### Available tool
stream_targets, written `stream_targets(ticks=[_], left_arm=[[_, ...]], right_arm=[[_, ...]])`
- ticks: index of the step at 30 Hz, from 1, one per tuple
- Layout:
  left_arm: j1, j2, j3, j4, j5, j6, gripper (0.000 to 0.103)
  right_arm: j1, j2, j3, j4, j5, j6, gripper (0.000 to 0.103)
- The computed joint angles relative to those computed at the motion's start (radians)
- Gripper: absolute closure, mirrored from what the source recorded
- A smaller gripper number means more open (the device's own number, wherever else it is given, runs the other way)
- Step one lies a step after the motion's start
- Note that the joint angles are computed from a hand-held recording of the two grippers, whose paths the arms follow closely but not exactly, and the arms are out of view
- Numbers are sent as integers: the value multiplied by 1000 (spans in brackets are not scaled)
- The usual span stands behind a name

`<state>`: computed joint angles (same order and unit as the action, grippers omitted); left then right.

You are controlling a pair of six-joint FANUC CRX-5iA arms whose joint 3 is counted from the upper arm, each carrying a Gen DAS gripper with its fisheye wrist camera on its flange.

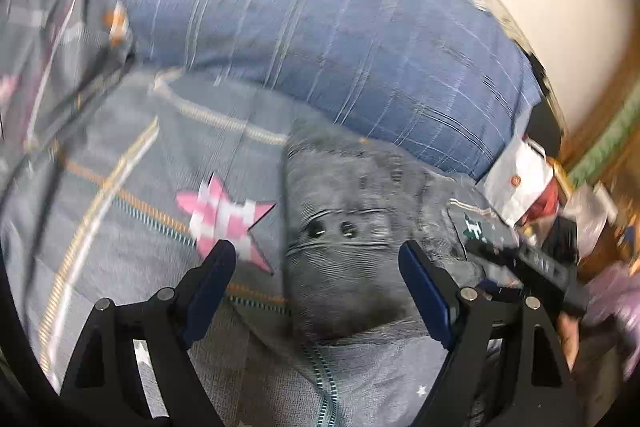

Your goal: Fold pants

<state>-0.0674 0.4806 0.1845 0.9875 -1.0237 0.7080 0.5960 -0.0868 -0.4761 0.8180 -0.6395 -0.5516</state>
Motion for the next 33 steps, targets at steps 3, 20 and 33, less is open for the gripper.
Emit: stream_targets(ticks=[3, 20, 33], left_arm=[[13, 60, 71, -15, -63, 88, 20], [12, 100, 115, -60, -157, 166, 20], [-32, 257, 424, -132, -277, 318, 25]], right_arm=[[0, -2, -20, -2, 37, -15, 15], [-3, -12, -51, 63, 84, -59, 15], [-27, 2, 2, -129, 127, 109, 16]])
